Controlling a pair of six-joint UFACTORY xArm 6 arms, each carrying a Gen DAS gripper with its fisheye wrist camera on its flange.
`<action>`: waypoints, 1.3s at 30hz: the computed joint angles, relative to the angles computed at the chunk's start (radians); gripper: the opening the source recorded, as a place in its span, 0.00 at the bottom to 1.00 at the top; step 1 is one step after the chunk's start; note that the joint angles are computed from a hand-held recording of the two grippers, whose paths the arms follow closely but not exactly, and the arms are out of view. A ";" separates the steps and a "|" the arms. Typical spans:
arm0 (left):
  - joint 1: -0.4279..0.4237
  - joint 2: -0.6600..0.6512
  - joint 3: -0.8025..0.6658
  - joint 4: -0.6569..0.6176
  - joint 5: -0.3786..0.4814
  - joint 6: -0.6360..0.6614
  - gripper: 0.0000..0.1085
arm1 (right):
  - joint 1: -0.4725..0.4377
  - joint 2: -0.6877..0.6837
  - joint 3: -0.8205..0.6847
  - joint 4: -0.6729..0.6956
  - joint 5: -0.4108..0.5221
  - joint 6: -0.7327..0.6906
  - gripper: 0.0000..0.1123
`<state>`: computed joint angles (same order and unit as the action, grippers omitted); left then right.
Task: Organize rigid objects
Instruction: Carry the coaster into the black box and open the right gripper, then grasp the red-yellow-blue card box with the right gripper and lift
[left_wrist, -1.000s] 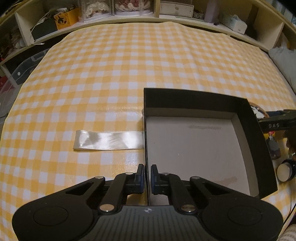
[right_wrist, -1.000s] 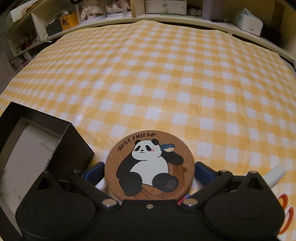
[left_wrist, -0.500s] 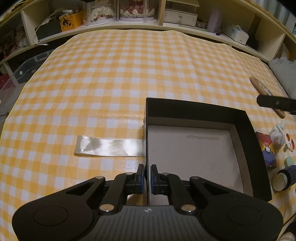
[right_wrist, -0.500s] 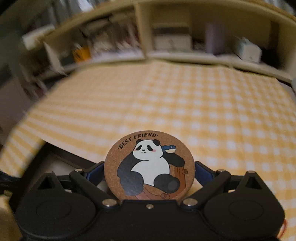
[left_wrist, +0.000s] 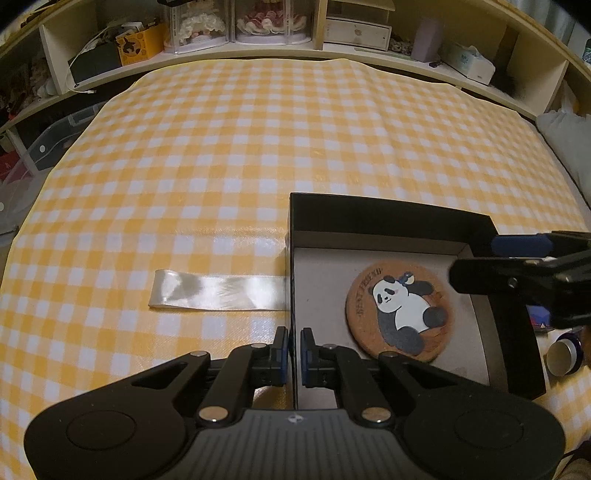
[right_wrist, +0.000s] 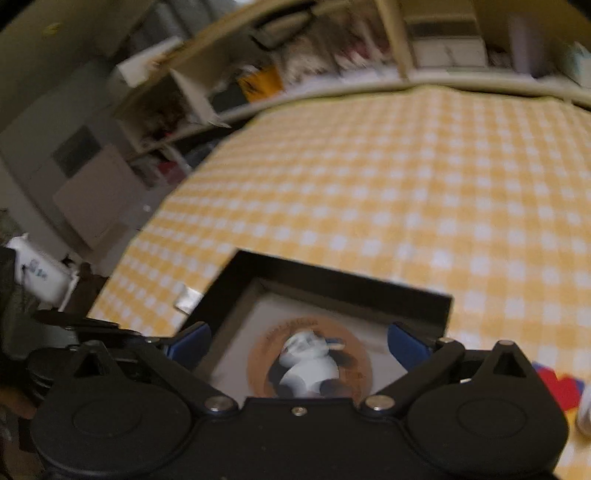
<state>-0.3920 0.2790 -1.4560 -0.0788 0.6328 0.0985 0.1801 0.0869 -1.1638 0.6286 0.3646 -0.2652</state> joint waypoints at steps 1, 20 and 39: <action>0.001 0.001 0.001 -0.002 -0.002 0.000 0.06 | -0.008 0.000 -0.003 -0.025 0.010 0.008 0.91; -0.003 0.008 -0.009 -0.005 0.003 0.011 0.05 | 0.000 0.002 0.018 0.024 0.371 0.015 0.02; -0.007 0.015 -0.015 -0.012 0.003 0.014 0.05 | -0.025 -0.129 0.117 -0.261 0.097 0.321 0.24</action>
